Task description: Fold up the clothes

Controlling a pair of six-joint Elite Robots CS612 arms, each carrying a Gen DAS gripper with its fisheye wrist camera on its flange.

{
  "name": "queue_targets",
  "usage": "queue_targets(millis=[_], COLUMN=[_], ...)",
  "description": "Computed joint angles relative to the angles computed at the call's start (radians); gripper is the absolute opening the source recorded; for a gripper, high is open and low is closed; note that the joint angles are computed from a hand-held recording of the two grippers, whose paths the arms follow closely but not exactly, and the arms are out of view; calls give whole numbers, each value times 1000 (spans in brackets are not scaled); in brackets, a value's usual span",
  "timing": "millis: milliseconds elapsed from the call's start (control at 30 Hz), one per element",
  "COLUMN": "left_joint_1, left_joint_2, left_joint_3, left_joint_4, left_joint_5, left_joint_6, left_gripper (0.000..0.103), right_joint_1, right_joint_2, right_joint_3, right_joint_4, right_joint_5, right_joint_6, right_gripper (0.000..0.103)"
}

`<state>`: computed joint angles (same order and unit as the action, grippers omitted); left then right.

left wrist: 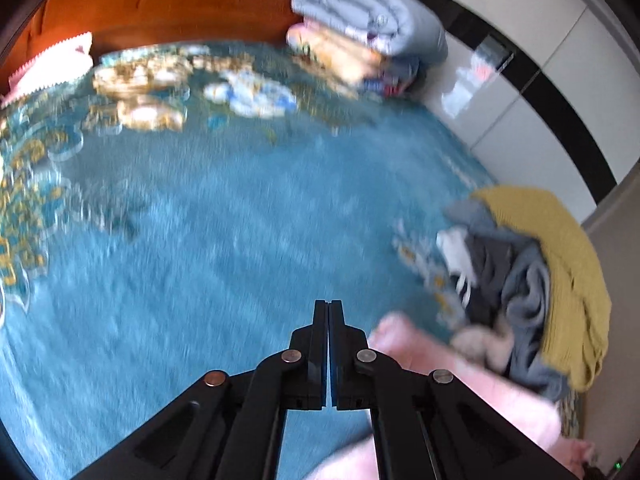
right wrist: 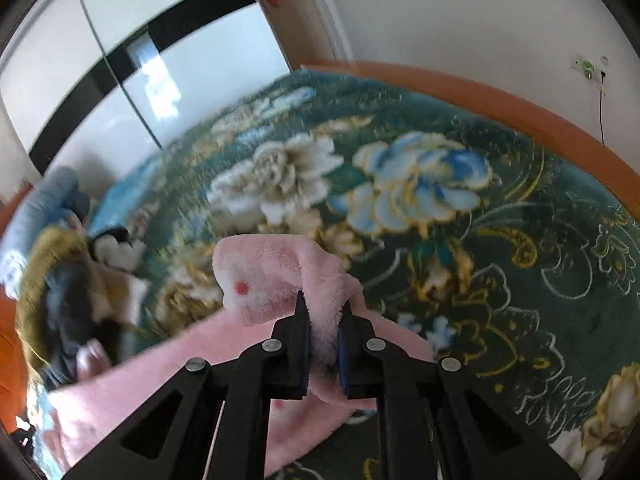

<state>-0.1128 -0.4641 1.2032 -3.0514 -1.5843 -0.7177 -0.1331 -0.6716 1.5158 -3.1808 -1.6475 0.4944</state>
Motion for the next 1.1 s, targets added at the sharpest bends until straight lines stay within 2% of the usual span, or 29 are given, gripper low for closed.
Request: queue_targets(millis=[67,100,133,167,200,233,333,367,467,600,733,800,833,900,1000,1033,1067,1100], left_joint_1=[0,-1,0,1,1,2,4,4,10,6,0,-5,-8,-17,-26,-31,-33,-34], left_joint_2=[-19,-30,-43,-55,-65,-75,-96,-98,-88,-78,-71,-68,-66,-62,-57,-58,-59,-59], left_joint_3=[44,69,98,132,165,198,283,306,354,376,372,370,368,362,350,347,344,340], left_joint_4=[-6,-14,-26,-48,-77,-106,-173,-198,-309,-390,-413,-402,-406,-419,-424,-415,-395,-375], left_joint_5=[-16,-19,-23,-28,-32,-35,-79,-99,-206,-295,-354,-362,-357,-333,-304,-286,-272,-265], left_joint_6=[5,5,1,-8,-19,-30,-59,-70,-120,-143,-148,-152,-157,-171,-182,-177,-175,-177], left_gripper=[2,5,14,32,44,62,64,64,64,66,78,78,78,78,74,59,33,21], right_joint_1=[2,4,7,10,12,17,45,53,77,138,190,215,227,248,259,258,258,259], right_joint_2=[-5,-12,-23,-35,-46,-53,-81,-84,-71,-3,54,85,92,100,111,119,126,131], right_joint_3=[10,18,35,53,72,87,155,173,199,158,98,62,48,35,15,6,0,-6], right_joint_4=[-22,-36,-64,-97,-131,-162,-251,-269,-268,-174,-100,-61,-34,-45,-69,-87,-104,-112], right_joint_5=[-10,-20,-42,-59,-73,-87,-62,-8,230,529,649,705,704,656,653,668,681,690], right_joint_6=[-29,-36,-35,-33,-31,-34,-47,-52,-94,-214,-227,-232,-236,-232,-169,-127,-91,-65], right_gripper=[24,43,59,61,61,61,61,61,66,67,67,67,68,69,69,61,51,29])
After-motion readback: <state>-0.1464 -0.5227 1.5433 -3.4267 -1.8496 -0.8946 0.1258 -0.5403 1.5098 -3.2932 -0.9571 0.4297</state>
